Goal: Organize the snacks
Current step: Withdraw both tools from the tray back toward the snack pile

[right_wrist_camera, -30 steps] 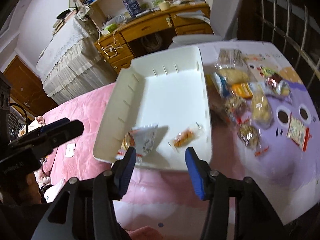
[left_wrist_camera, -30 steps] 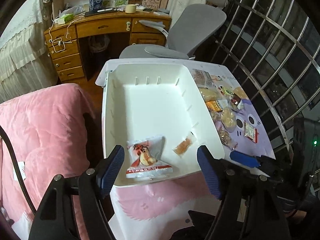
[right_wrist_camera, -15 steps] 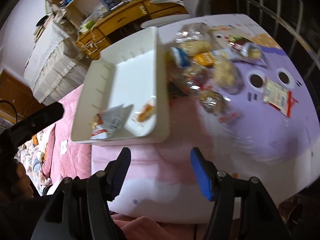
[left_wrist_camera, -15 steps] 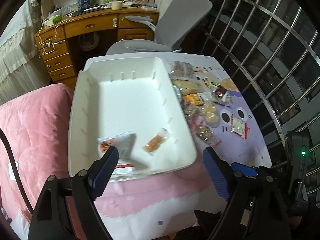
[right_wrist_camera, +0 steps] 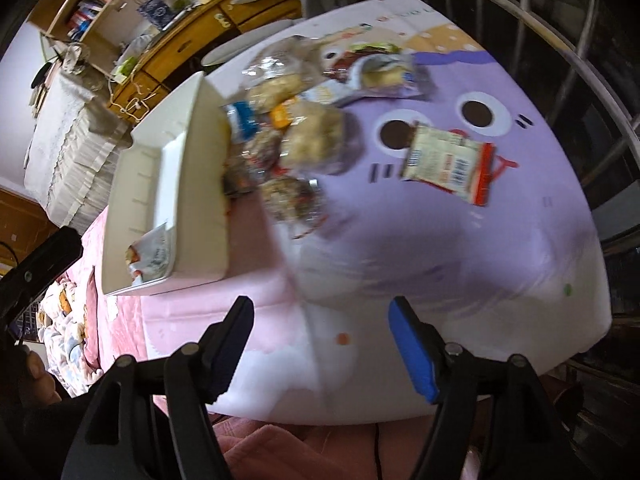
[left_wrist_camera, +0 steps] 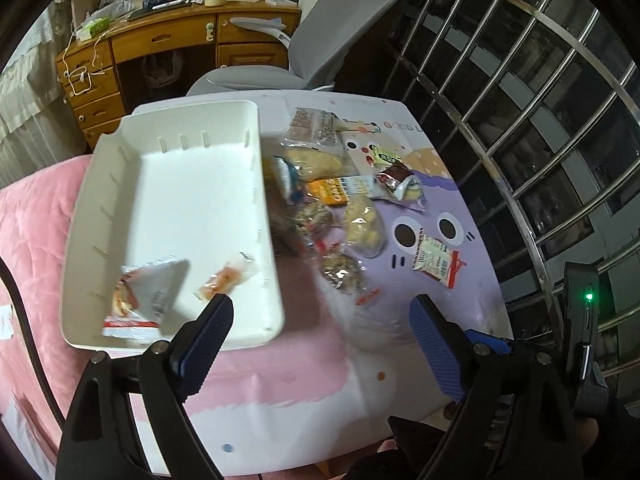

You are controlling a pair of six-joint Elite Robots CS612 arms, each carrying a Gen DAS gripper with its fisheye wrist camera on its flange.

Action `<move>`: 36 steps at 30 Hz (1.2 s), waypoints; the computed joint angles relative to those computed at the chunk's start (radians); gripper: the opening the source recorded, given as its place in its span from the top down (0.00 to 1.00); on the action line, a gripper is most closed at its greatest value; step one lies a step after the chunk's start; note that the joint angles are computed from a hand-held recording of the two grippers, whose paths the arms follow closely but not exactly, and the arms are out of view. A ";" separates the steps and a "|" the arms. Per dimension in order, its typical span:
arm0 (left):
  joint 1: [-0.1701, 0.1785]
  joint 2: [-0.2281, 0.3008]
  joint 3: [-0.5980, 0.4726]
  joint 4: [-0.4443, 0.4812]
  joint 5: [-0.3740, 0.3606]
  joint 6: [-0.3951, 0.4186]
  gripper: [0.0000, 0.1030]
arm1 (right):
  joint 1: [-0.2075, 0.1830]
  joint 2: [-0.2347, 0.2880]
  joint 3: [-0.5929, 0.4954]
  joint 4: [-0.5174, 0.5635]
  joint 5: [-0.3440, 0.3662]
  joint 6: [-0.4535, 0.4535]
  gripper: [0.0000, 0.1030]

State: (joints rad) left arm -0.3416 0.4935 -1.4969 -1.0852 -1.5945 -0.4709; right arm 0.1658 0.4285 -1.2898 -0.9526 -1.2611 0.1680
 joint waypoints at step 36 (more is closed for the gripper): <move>-0.049 -0.043 0.328 0.003 0.075 -0.527 0.14 | -0.068 -0.029 0.199 -0.135 -0.117 -0.554 0.32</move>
State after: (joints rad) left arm -0.3904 0.4501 -1.1691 -1.0819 -1.5197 -0.9978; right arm 0.0982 0.3993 -1.0903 -1.0873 -1.3783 -0.3859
